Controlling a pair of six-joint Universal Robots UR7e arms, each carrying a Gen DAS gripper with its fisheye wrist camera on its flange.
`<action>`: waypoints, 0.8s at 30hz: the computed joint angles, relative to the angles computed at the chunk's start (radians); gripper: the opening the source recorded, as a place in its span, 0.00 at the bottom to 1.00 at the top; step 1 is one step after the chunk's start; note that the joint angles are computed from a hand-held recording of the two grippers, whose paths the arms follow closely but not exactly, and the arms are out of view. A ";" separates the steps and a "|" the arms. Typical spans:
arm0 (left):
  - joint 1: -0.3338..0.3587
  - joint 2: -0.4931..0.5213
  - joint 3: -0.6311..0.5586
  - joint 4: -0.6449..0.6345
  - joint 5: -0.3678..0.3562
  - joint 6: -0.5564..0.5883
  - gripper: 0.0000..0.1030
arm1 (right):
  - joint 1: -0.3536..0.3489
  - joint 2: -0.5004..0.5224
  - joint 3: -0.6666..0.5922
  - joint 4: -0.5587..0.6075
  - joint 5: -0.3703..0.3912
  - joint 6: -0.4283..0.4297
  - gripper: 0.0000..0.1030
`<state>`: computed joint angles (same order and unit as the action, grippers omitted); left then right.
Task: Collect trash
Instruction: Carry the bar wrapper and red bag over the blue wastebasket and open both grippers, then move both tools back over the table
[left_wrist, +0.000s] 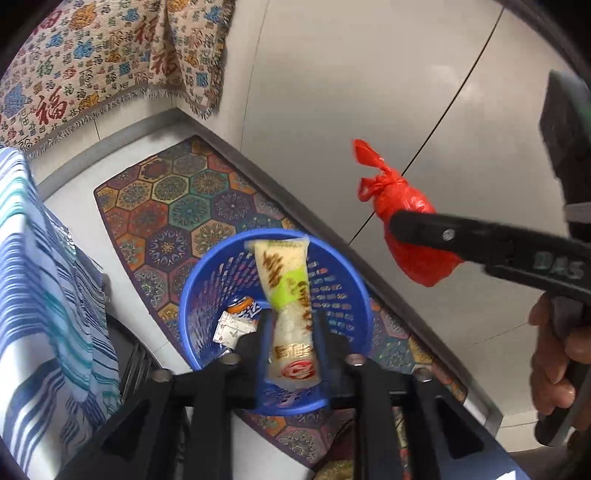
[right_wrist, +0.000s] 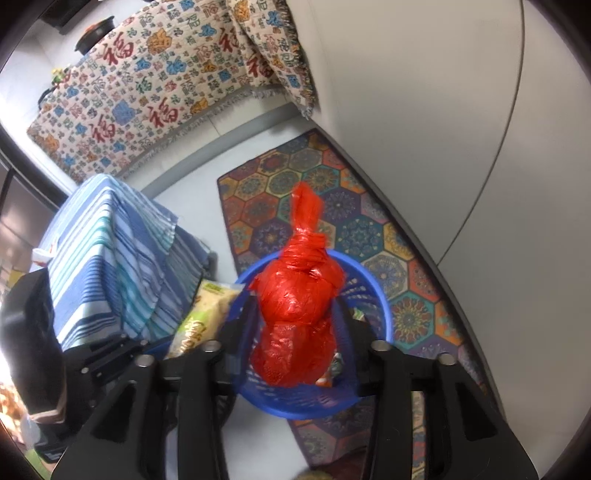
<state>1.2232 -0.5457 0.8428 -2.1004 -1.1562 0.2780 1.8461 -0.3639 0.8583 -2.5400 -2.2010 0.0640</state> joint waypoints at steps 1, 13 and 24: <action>0.001 0.005 -0.003 -0.002 0.007 0.006 0.48 | -0.002 -0.001 0.002 -0.007 -0.001 0.001 0.56; -0.029 -0.170 0.198 -0.128 -0.012 -0.029 0.53 | 0.034 0.005 0.021 -0.191 -0.130 -0.080 0.72; -0.025 -0.584 0.544 -0.233 0.188 -0.069 0.67 | 0.156 0.137 -0.116 -0.267 -0.123 -0.255 0.91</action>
